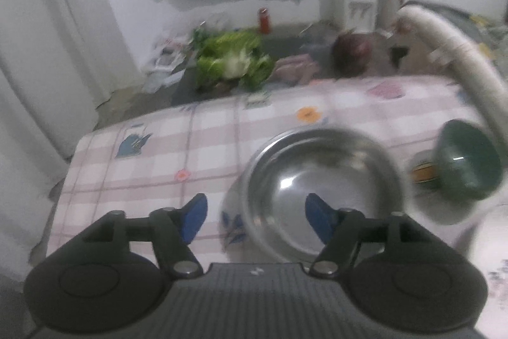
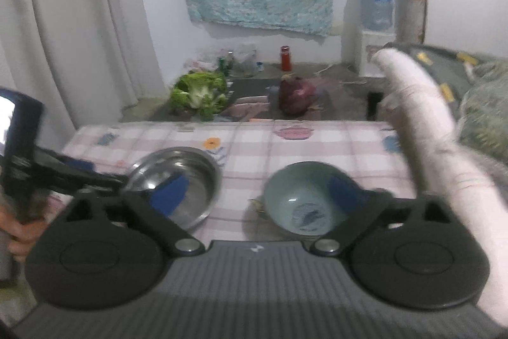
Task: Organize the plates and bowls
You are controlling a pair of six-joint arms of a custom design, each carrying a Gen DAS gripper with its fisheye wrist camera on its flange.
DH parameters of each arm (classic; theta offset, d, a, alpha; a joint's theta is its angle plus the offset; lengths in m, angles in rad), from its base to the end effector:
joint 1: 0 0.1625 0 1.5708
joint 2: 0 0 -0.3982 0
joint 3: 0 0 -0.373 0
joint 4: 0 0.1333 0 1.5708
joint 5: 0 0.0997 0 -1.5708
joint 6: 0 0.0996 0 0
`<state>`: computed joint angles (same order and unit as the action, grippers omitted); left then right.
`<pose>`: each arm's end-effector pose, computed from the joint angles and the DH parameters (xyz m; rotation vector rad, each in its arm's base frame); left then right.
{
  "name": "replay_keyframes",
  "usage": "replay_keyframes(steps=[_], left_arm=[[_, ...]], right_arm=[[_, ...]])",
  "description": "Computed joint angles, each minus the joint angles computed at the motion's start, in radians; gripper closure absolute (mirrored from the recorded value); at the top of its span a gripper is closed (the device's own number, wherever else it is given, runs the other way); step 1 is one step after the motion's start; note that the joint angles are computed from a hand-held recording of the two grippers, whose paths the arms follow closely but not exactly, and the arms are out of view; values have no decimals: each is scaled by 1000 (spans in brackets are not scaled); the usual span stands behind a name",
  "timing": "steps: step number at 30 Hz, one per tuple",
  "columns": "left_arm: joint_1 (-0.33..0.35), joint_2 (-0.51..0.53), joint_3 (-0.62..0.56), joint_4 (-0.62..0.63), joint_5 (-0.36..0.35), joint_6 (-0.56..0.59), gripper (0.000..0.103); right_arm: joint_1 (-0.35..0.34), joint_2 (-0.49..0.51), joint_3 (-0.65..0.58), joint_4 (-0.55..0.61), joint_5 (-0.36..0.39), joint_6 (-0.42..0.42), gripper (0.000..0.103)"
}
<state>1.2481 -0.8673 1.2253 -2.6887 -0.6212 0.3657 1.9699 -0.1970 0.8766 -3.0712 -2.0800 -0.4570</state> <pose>-0.0248 -0.7500 0.3621 0.2970 2.0812 -0.7995 0.3937 -0.7155 0.0197 0.7571 -2.3213 1.0369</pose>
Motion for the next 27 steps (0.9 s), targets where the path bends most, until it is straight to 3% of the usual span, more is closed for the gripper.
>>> replay_keyframes(steps=[5,8,10,12,16,23,27], left_arm=[[-35,-77,89,37,-113,-47,16],[-51,-108,125,85,-187,-97,15],[-62,-117,138,109,-219,-123,15],[-71,-122,148,118,-248,-144,15],[-85,-117,155,123,-282,-154,12],[-106,-58,133,100,-261,-137,12],[-106,3,81,105,-237,-132,12]], right_arm=[[37,-6,27,-119,-146,-159,1],[58,-2,38,-213,-245,-268,1],[62,-33,91,-257,-248,-317,1],[60,-100,171,-220,-225,-288,1],[38,-253,320,-87,-108,-130,1],[-4,-322,347,-44,-4,-67,1],[-41,-298,294,8,34,-47,1]])
